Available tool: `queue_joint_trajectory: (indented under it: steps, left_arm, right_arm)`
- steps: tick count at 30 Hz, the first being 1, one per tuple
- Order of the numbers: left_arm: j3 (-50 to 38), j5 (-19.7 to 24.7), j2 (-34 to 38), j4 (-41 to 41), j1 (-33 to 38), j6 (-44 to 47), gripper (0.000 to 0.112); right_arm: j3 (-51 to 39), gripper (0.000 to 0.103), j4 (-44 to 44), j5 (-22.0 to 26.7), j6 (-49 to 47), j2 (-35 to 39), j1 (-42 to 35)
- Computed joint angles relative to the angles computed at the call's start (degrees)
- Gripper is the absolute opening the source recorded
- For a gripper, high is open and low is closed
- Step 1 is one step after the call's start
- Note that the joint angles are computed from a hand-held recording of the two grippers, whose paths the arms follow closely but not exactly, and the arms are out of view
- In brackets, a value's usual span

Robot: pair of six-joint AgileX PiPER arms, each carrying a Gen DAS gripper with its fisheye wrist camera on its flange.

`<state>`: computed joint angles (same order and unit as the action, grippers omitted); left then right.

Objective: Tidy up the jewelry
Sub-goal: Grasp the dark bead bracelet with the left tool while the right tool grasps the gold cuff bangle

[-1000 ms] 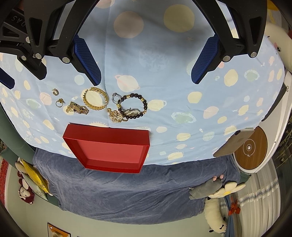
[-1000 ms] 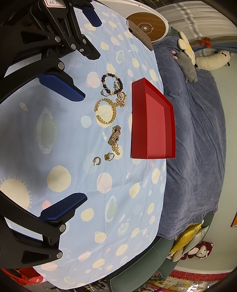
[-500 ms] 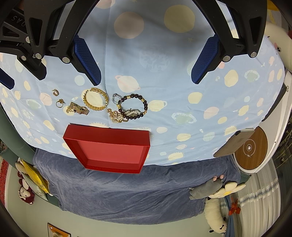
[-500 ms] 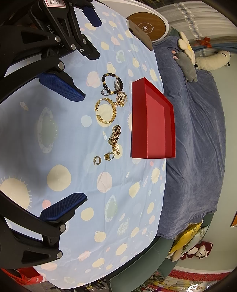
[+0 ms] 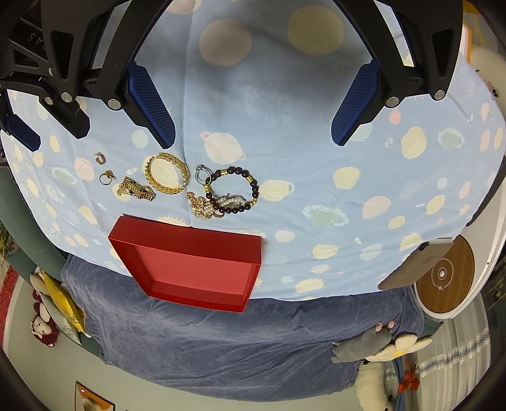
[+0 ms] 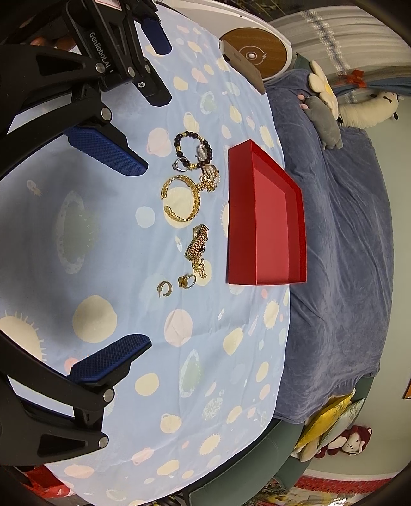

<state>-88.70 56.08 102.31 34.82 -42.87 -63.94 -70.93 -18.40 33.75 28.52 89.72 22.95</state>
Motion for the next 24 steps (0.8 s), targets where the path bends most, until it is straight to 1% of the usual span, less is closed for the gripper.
queue_joint_trajectory:
  steps: [3, 4, 5, 6, 7, 8, 10, 12, 13, 14, 16, 18, 21, 24]
  left_arm:
    - [0.8, -2.1, 0.1, -1.2, 1.9, 1.3, 0.096]
    - [0.8, -2.7, 0.3, -2.3, 2.8, 2.1, 0.096]
    - [1.0, -3.5, 0.5, -3.5, 3.7, 2.8, 0.096]
    - [1.4, -5.2, 0.5, -5.0, 5.1, 3.9, 0.096]
    - [1.4, -5.9, 1.0, -5.8, 6.0, 4.3, 0.096]
    - [0.5, -5.3, 2.0, -6.8, 6.9, 5.0, 0.096]
    - [0.6, -6.8, 2.5, -8.7, 8.6, 6.1, 0.096]
    - [-0.1, -6.6, 3.4, -9.6, 9.7, 6.4, 0.096]
    - [-0.1, -7.3, 3.6, -10.9, 10.4, 7.2, 0.096]
    - [0.1, -8.3, 3.7, -11.3, 11.1, 7.6, 0.096]
    - [-0.4, -8.5, 4.4, -10.9, 11.5, 7.2, 0.096]
    - [-1.1, -9.5, 5.3, -12.4, 12.4, 9.1, 0.096]
    - [-2.4, -10.9, 7.2, -14.8, 13.4, 12.0, 0.096]
    - [-4.3, -11.5, 9.4, -17.2, 14.1, 15.8, 0.096]
  right_arm:
    - [-2.2, 0.098, 5.6, -0.4, -4.9, 2.5, -1.4]
    - [-2.6, 0.098, 5.9, -0.7, -5.0, 3.3, -1.7]
    - [-3.7, 0.098, 6.7, 0.0, -5.3, 4.4, -2.0]
    - [-4.9, 0.098, 9.8, 0.5, -7.8, 5.5, -2.6]
    - [-5.5, 0.098, 12.8, 0.3, -10.3, 6.2, -3.3]
    - [-5.6, 0.098, 13.4, -0.5, -10.9, 6.7, -3.4]
    - [-6.8, 0.098, 13.1, -0.5, -11.4, 8.5, -3.0]
    - [-7.8, 0.098, 13.9, -1.3, -13.5, 10.4, -2.7]
    - [-8.5, 0.098, 13.0, -1.4, -13.4, 11.5, -2.4]
    - [-9.6, 0.098, 13.9, -1.2, -14.9, 12.8, -2.3]
    - [-11.7, 0.097, 16.9, -1.0, -18.4, 15.3, -2.3]
    - [-13.7, 0.097, 17.9, -0.7, -20.2, 17.5, -2.0]
    - [-16.9, 0.093, 19.2, 0.2, -22.7, 20.4, -1.7]
    - [-19.3, 0.085, 19.4, 0.8, -24.0, 22.8, -1.6]
